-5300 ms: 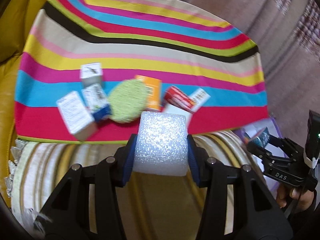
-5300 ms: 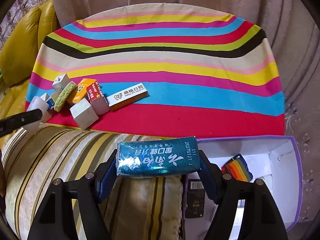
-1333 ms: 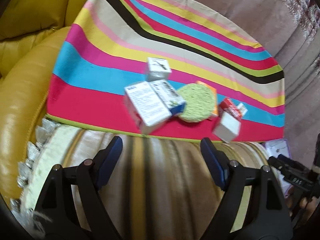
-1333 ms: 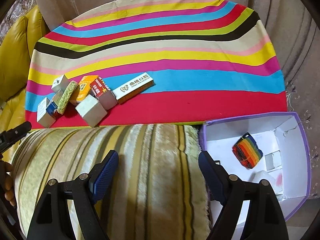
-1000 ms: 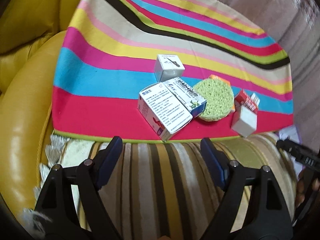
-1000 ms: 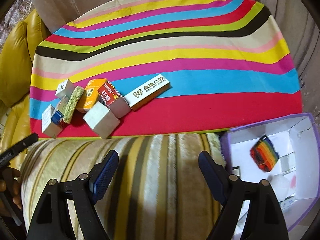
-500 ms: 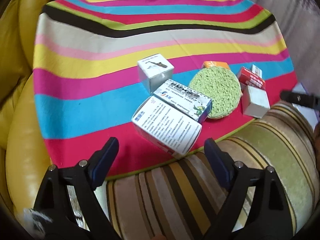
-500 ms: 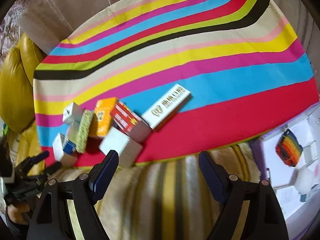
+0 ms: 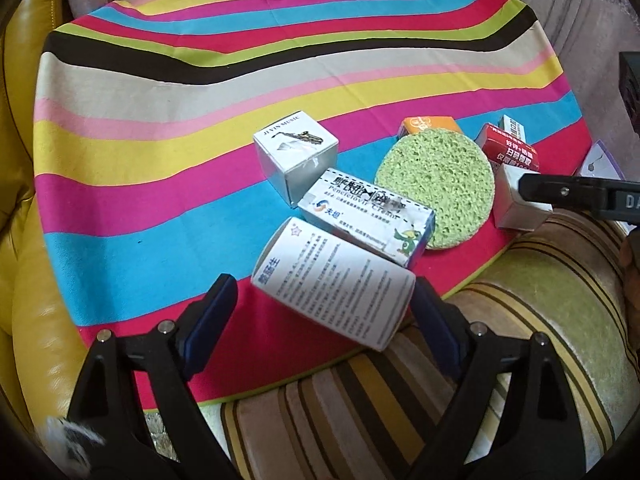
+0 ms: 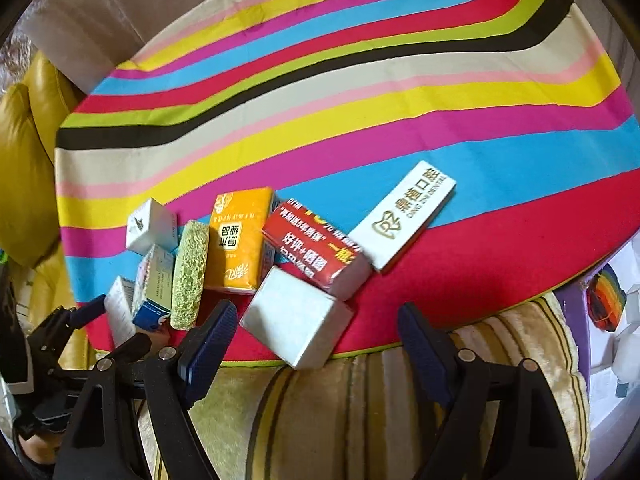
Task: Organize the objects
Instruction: 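Grasp the white leaflet box with the left gripper while the right gripper grasps the white cube box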
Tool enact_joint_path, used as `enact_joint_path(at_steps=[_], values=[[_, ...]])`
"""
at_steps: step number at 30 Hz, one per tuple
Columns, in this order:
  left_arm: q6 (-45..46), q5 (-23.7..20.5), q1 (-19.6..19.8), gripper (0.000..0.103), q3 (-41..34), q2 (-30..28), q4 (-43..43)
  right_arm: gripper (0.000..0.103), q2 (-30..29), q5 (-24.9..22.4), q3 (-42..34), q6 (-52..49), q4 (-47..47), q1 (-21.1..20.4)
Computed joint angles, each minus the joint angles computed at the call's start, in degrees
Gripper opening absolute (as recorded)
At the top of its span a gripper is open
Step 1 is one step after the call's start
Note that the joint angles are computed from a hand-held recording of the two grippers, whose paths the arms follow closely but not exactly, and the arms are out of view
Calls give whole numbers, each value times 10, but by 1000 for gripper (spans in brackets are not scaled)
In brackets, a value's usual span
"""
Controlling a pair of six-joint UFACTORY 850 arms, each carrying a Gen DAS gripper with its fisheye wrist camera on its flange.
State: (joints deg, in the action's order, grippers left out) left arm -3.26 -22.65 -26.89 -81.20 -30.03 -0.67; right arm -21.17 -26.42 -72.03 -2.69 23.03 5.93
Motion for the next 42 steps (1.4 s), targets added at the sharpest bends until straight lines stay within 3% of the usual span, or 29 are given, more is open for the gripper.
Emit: enact_joint_path(at_steps=[3,13,18,21,27,40,42], values=[[26,4,2,80,-1,-4,-27,83,-7,-2,-8,43,-40,8],[88,36,7,79,26,15,-99,83,-24,-12,-25,186,-191,32],[75,48,8,79,36,25,-101,65,-27,-25,-29,196,-203,32],[73,51,10,79,34,23,-106,59,-22,-21,-23,179,-190,29],[72,61,12,79,50,37,-127,59,-12,-14,-12,159,-177,26],[-35,76,6,79,80,67,-80,58,30,17,32,38,-85,15],[-52,77,2,79,86,73,-72,46,34,10,37,16,-68,11]])
